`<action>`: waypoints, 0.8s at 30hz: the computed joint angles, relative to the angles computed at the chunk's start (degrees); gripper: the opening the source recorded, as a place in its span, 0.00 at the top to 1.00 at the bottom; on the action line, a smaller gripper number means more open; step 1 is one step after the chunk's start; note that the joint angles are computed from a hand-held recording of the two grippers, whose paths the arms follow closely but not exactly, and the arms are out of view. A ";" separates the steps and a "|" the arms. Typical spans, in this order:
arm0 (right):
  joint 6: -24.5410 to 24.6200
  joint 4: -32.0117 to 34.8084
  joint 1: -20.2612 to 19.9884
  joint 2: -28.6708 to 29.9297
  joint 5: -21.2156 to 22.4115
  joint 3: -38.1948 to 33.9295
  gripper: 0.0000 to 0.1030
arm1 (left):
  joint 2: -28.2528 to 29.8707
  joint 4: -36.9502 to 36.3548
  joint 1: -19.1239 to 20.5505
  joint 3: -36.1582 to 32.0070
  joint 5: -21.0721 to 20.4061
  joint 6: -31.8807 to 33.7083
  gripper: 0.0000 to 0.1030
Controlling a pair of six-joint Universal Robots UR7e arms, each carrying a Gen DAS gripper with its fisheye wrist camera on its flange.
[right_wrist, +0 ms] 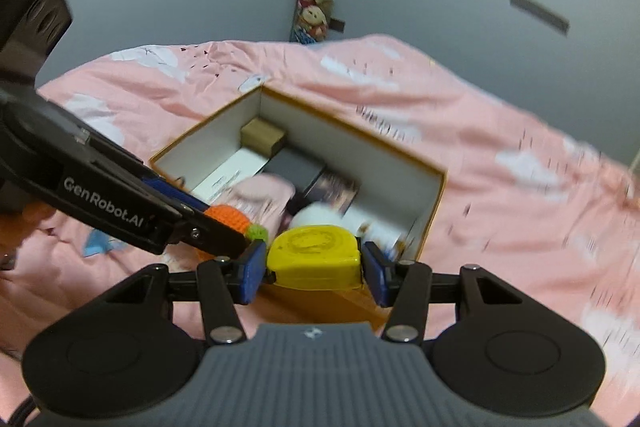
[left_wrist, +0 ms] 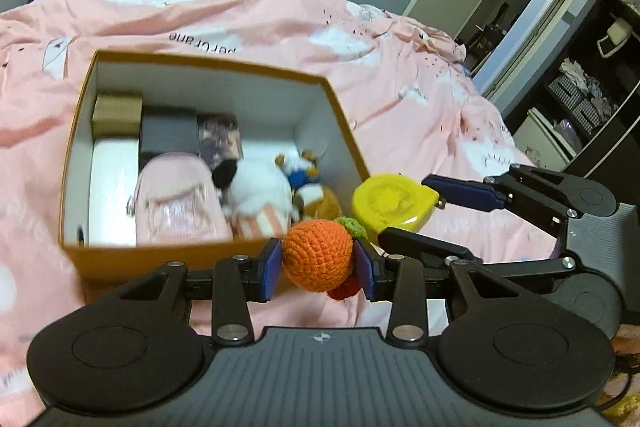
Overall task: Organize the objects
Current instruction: 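Carry the fruit and tape measure over the orange box and lower them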
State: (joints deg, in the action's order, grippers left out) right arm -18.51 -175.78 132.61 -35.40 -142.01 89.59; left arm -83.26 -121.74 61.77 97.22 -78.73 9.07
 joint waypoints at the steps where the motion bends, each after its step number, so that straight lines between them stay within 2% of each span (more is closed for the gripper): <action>1: -2.47 -0.08 -0.32 0.60 -0.25 -1.36 0.48 | 0.86 0.14 0.08 -1.03 -0.12 0.00 0.57; 8: -11.93 1.94 -3.77 4.01 -0.45 -9.21 0.48 | 8.41 1.86 1.09 -9.16 0.76 1.47 0.57; 15: -20.40 7.18 -8.95 6.04 3.16 -14.44 0.48 | 16.25 4.67 2.52 -17.20 2.02 3.14 0.57; 20: -22.07 13.80 -12.28 7.86 5.95 -19.58 0.48 | 21.98 6.92 3.89 -23.67 1.77 1.47 0.57; 24: -25.54 17.70 -13.88 10.62 5.68 -24.28 0.48 | 25.96 8.62 4.59 -28.00 2.63 0.86 0.57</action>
